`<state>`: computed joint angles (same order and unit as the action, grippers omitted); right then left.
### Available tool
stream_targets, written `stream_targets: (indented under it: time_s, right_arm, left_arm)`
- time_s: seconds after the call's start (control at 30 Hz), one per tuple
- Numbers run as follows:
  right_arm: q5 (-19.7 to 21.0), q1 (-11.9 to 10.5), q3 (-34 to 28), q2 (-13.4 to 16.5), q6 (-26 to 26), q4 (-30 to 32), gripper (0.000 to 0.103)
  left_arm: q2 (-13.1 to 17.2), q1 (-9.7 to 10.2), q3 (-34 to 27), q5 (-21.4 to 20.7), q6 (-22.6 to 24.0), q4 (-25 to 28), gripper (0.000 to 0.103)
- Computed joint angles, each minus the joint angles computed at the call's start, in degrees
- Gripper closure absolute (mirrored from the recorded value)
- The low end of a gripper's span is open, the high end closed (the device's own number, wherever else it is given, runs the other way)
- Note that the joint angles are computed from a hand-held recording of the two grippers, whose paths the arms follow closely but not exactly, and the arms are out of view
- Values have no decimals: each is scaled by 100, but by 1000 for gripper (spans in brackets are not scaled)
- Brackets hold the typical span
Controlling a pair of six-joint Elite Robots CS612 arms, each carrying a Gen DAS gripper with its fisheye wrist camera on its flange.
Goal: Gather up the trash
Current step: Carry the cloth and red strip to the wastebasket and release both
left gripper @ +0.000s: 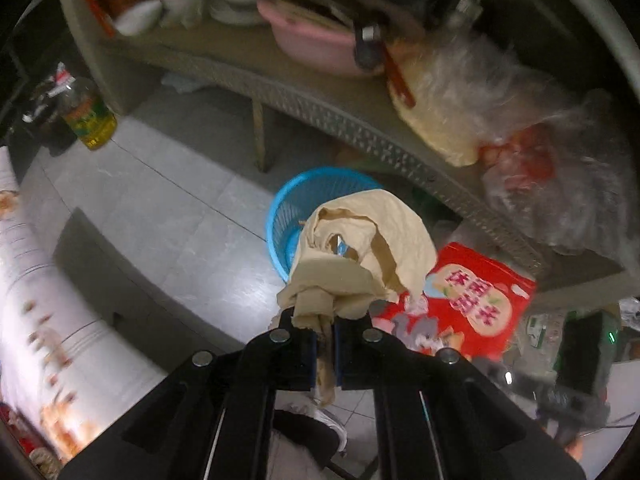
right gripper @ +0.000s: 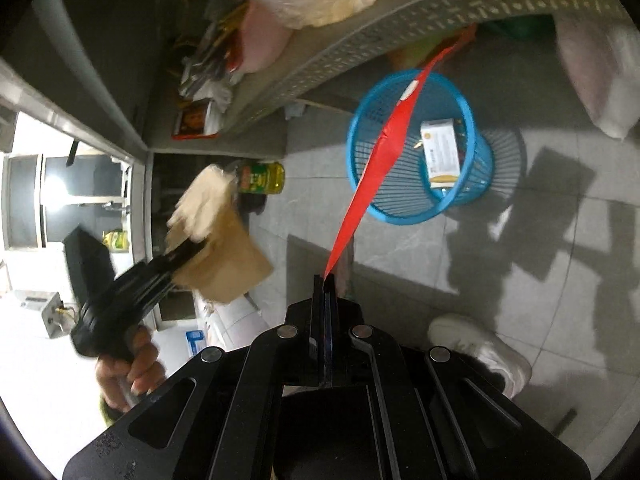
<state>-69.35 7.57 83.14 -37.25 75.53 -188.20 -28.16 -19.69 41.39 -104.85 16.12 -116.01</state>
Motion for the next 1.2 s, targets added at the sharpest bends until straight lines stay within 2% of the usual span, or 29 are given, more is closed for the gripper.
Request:
stream_targets:
  time_s: [0.07,0.17,0.2,0.23,0.3,0.4,0.47,0.6,0.77,0.83,1.0,1.2]
  right_arm:
    - [-4,-9,-30,11,11,63,103]
    - [2,-8,-75,29,56,112,103]
    - [3,-16,-58,24,55,116,103]
    - [10,-23,-53,26,58,110,103]
    - [16,-29,-52,32,50,140,103]
    - [37,-69,23,38,58,94,103]
    - [31,-81,34,58,79,98,103]
    - [68,-97,6,117,123,138,103]
    - [156,-123,-127,234,53,247,103]
    - [222,-139,-294,326,-49,364,103]
    - [226,-175,-1062,657,-587,1025,103]
    - [-59,-136,-2086,1094,-1375,2161,103]
  left_arm:
    - [272,-78,-403,50,-86,211,97]
    - [584,-175,-755,66,-243,163,94]
    - [737,-200,-971,94,-299,193,84]
    - [881,-225,-1179,166,-390,232,66]
    - [1063,-255,-1448,307,-567,266,51]
    - [1331,-236,-1936,250,-867,509,47]
    - [1361,-212,-2000,170,-964,472,47]
    - [1197,-136,-1749,23,-994,98,47]
    - [812,30,-1207,-192,-879,-336,47]
    - [612,99,-916,-126,-754,-625,47]
    - [202,405,-493,-40,-982,-1220,47]
    - [-552,796,449,181,-979,-2179,47]
